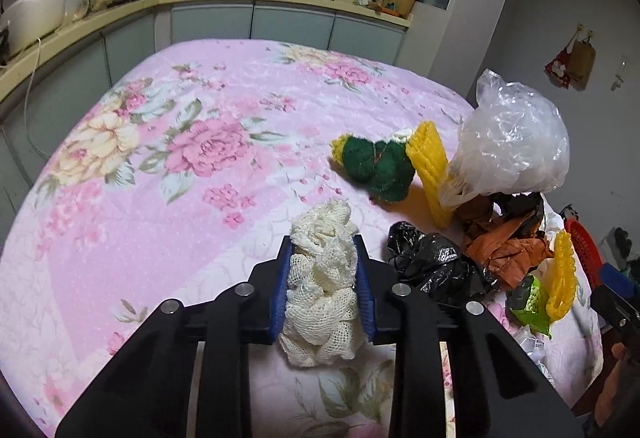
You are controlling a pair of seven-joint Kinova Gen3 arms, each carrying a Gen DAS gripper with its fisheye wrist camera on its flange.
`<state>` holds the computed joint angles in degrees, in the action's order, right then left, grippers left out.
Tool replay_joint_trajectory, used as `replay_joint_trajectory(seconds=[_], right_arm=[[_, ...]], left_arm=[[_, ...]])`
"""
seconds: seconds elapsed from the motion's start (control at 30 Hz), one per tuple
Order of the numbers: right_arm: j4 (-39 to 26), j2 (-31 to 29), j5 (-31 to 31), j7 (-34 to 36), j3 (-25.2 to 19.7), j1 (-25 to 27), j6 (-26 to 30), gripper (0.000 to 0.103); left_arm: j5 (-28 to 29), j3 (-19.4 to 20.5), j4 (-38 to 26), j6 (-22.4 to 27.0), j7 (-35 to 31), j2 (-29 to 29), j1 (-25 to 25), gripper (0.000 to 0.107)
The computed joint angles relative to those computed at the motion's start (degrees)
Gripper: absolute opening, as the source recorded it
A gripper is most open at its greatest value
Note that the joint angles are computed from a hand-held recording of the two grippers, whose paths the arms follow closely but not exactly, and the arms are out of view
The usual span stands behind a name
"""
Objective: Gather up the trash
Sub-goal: 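Grasp the white mesh foam with the left tool while the right tool grasps the yellow mesh sleeve, then lift both held mesh sleeves and carry them over the red basket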
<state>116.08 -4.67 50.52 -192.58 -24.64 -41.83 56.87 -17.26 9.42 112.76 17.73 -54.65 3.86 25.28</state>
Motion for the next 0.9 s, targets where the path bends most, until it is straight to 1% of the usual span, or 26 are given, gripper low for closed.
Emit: replay_joint_trajectory(seconds=[0.03, 0.13, 0.27, 0.3, 0.33, 0.4, 0.43, 0.5, 0.57, 0.63, 0.67, 0.73, 0.8, 0.9], right_arm=[[-0.4, 0.5, 0.0, 1.2, 0.5, 0.2, -1.3, 0.096], [-1.7, 2.4, -0.1, 3.7, 1.6, 0.4, -3.1, 0.096], [-3.1, 4.5, -1.9, 5.8, 3.3, 0.1, -4.2, 0.095], [-3.2, 4.7, -2.5, 6.1, 3.8, 0.1, -4.5, 0.088], [-3.1, 4.6, -3.7, 6.7, 4.5, 0.3, -5.4, 0.085], [-2.8, 4.4, -4.5, 6.6, 5.0, 0.5, -6.0, 0.072], [-2.6, 4.2, -4.8, 6.6, 5.1, 0.6, -6.2, 0.069], [-2.2, 3.9, -4.9, 6.3, 5.1, 0.9, -6.3, 0.058], [-2.0, 3.7, -4.6, 5.6, 4.9, 0.9, -5.6, 0.05], [-1.8, 3.3, -3.8, 4.6, 4.4, 0.7, -4.8, 0.045], [-1.8, 3.2, -3.6, 4.7, 4.3, 0.7, -4.5, 0.04], [-1.8, 2.9, -3.3, 4.6, 4.0, 0.7, -4.1, 0.037], [-1.7, 2.6, -2.9, 4.4, 3.7, 0.7, -3.6, 0.031], [-1.6, 1.9, -2.5, 3.9, 3.1, 0.6, -2.8, 0.029]], left_arm=[[-0.5, -0.5, 0.2, -0.2, 0.8, -0.4, 0.4, 0.027], [0.8, 0.0, 0.6, -0.6, 0.2, -1.6, -0.9, 0.027], [-1.8, 0.6, 0.9, -0.3, 2.6, -2.6, -1.4, 0.027], [-1.1, 0.8, 0.9, -0.3, 1.9, -2.7, -1.9, 0.027], [-0.6, 0.9, 0.9, -0.3, 1.5, -2.8, -2.2, 0.027], [0.2, 1.1, 1.1, -0.6, 0.7, -2.9, -2.8, 0.027], [0.6, 1.2, 1.1, -0.6, 0.3, -3.0, -3.0, 0.027], [0.7, 1.3, 1.3, -0.9, 0.3, -3.0, -3.3, 0.027], [0.5, 1.5, 1.3, -0.9, 0.4, -3.0, -3.4, 0.027], [0.9, 1.5, 1.3, -1.0, -0.1, -3.1, -3.6, 0.027], [0.1, 1.6, 1.4, -1.0, 0.6, -3.1, -3.5, 0.027], [-1.2, 1.7, 1.6, -1.1, 1.9, -3.3, -3.4, 0.027], [-2.5, 2.0, 1.8, -1.2, 3.2, -3.7, -3.4, 0.027], [-4.5, 2.5, 2.1, -1.2, 5.3, -4.2, -3.4, 0.027]])
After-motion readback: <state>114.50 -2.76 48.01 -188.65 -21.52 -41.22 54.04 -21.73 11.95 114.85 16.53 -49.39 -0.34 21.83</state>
